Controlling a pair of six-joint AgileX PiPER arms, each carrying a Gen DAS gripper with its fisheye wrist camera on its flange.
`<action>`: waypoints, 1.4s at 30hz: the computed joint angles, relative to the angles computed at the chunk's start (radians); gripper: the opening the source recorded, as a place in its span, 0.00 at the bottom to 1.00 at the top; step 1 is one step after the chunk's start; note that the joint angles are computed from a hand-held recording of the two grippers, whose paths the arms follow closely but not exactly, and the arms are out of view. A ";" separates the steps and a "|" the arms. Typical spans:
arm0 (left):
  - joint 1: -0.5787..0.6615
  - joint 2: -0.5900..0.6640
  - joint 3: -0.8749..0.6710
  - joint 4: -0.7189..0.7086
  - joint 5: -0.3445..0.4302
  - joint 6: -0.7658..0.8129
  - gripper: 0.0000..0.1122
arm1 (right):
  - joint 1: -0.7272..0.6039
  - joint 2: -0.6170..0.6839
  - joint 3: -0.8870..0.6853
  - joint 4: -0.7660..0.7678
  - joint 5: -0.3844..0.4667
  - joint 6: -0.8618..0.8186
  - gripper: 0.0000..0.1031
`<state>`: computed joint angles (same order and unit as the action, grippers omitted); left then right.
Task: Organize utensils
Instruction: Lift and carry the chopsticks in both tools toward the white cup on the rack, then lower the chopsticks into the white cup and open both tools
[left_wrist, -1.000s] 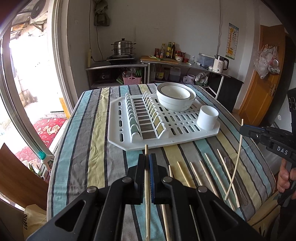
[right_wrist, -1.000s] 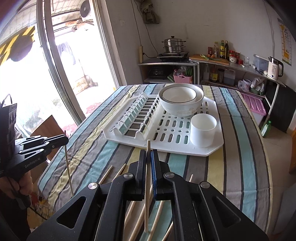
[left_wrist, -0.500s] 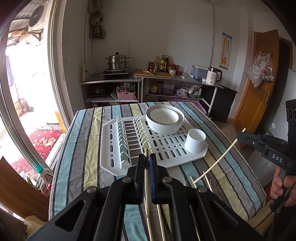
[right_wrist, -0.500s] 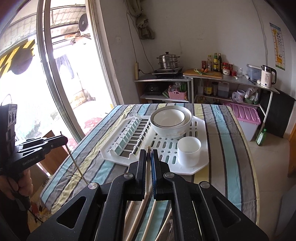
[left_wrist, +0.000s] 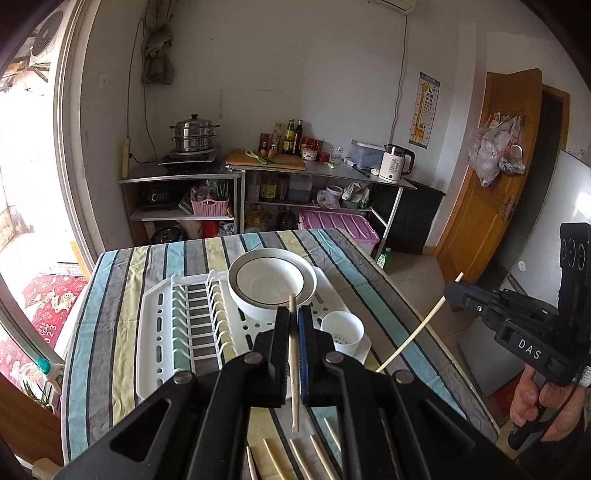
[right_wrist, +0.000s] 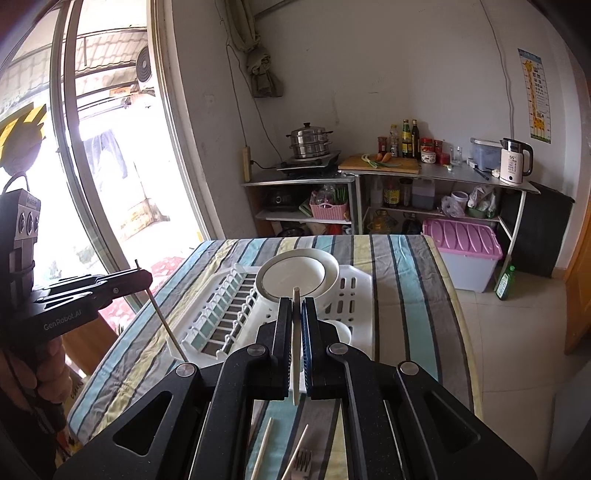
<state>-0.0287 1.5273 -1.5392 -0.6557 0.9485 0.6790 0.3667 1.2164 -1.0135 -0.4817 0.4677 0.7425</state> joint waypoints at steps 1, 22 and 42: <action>-0.016 0.018 -0.022 0.004 -0.001 -0.016 0.04 | -0.021 0.005 -0.008 0.032 -0.011 -0.033 0.05; -0.200 0.395 -0.482 0.033 0.003 -0.253 0.04 | -0.257 0.215 -0.134 0.494 -0.134 -0.502 0.05; -0.242 0.512 -0.494 0.091 -0.026 -0.300 0.05 | -0.334 0.318 -0.134 0.806 -0.155 -0.796 0.05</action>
<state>-0.2704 2.0388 -2.0328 -0.5647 0.9224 0.3793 0.0331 1.5346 -1.1480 0.3241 0.3126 -0.0534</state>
